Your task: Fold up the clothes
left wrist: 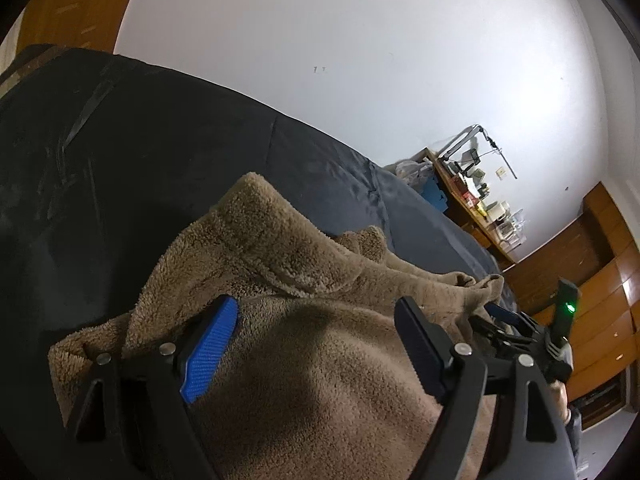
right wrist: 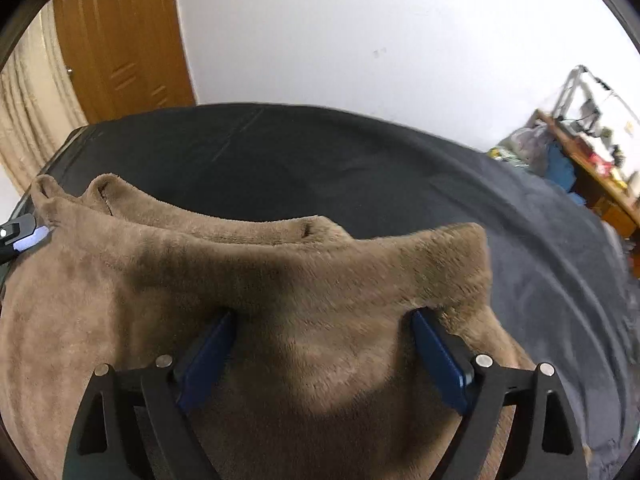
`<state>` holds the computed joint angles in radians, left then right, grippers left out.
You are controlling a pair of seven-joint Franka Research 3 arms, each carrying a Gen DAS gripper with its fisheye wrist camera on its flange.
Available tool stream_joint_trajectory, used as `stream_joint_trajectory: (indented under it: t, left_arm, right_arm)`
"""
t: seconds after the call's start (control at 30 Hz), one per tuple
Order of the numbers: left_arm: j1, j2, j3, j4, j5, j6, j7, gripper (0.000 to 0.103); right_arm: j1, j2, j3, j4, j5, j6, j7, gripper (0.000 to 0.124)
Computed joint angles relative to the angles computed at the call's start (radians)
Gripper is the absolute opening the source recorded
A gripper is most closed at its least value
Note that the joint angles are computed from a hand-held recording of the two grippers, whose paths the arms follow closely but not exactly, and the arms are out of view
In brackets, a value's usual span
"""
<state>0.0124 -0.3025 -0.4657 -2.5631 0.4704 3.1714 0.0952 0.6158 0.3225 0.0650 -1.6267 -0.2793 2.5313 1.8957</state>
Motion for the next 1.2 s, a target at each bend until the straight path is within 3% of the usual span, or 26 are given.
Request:
stream_joint_trajectory:
  t: [0.1,0.2,0.43,0.57,0.7,0.9,1.1,1.2]
  left_arm:
    - [-0.052,-0.007,0.052,-0.011,-0.033,-0.002,0.017,0.084]
    - [-0.062,-0.041,0.032,0.014,-0.031,-0.093,0.008,0.084]
    - [-0.126,-0.059,0.017,0.11,0.064,-0.274,0.02,0.084]
    - [-0.202,0.0,0.077,0.147,0.04,-0.368,0.055,0.084]
    - [-0.228,0.009,0.135,0.087,0.002,-0.316,0.051,0.084]
    - [-0.249,0.015,0.144,0.107,-0.022,-0.349,0.07,0.084]
    - [-0.266,-0.005,0.155,0.097,-0.063,-0.33,0.071,0.084]
    - [-0.267,-0.008,0.145,0.102,-0.064,-0.315,0.066,0.084]
  right_arm:
    - [0.031,-0.103,-0.012,-0.105,-0.088,0.08,0.106,0.091]
    - [0.015,-0.207,0.034,-0.213,-0.083,0.155,0.11,0.091]
    - [-0.011,-0.314,0.137,-0.396,0.016,0.165,0.022,0.091]
    - [-0.016,-0.319,0.153,-0.466,-0.038,0.196,0.089,0.094]
    - [-0.034,-0.35,0.161,-0.549,-0.186,0.299,0.229,0.097]
    - [-0.049,-0.405,0.184,-0.568,-0.152,0.249,0.265,0.097]
    - [-0.182,-0.633,0.257,-0.787,-0.207,0.365,0.484,0.097]
    - [-0.198,-0.77,0.213,-0.936,-0.074,0.39,0.521,0.097]
